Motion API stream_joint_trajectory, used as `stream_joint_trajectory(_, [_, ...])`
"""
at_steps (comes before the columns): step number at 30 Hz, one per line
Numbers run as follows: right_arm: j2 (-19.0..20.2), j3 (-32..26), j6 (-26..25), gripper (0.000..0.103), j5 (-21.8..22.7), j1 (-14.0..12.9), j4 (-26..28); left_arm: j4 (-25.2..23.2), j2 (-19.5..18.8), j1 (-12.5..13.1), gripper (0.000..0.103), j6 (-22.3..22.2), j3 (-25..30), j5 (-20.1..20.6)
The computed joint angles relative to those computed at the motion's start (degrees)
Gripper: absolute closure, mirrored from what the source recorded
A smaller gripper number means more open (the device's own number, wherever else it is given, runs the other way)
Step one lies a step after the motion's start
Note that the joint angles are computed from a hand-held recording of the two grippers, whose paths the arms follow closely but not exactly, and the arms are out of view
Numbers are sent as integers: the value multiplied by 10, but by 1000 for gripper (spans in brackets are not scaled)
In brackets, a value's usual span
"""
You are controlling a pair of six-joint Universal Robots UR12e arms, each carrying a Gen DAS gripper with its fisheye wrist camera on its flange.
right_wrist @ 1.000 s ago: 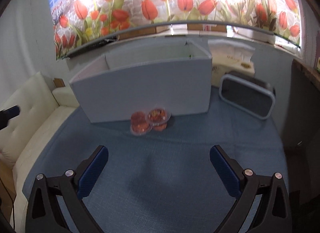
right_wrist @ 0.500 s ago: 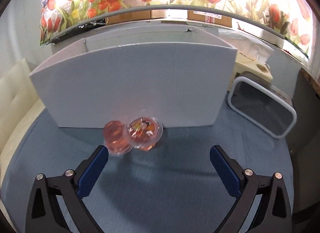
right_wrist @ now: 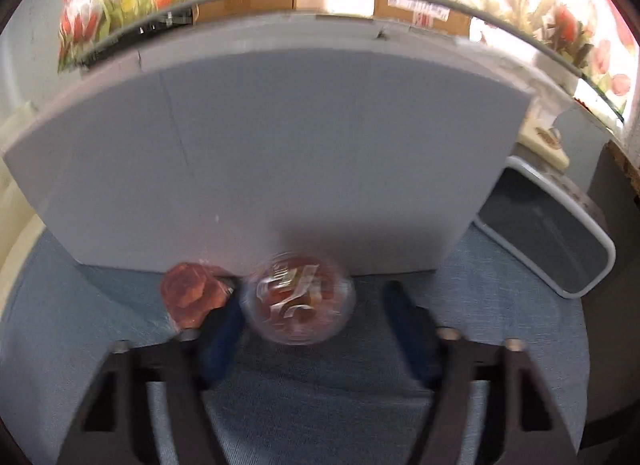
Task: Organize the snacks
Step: 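Lower the right gripper onto a pink jelly cup and grasp it, then grasp the last pink jelly cup with the left gripper while the right gripper holds its cup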
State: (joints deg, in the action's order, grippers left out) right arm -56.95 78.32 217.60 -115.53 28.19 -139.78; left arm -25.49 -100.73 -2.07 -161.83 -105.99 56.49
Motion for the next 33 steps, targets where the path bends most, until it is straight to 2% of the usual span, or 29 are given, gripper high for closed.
stream_joint_trajectory(1, [0,1,2,46,7,-1,-4,1,0,-1,0,2,0,1])
stream_joint_trajectory(2, [-3,9,2,55,17,-4,-28,1,0,-1,0,3,1,1])
stream_joint_trajectory(8, [-16,38,-7,55,25,-2,-83,-4,-9,-7,0,0,9,4])
stream_joint_trajectory(12, [-38,72,-8,55,34,3,-128,-5,-22,-19,0,0,23,11])
stream_joint_trajectory(16, [-68,110,1,56,45,11,-161,-7,-48,-42,0,-1,51,29])
stream_joint_trajectory(22, [-107,153,13,55,18,37,-180,-14,-92,-82,0,-14,98,63])
stream_joint_trajectory(25, [-130,186,38,55,11,49,-196,-16,-114,-103,0,-32,124,91])
stream_joint_trajectory(29, [-146,210,61,55,-3,62,-208,-31,-150,-131,0,-47,166,119])
stream_joint_trajectory(31, [-156,226,75,55,3,66,-226,-33,-166,-142,0,-54,185,129])
stream_joint_trajectory(33, [-159,230,75,56,-18,76,-216,-37,-181,-153,0,-60,203,150])
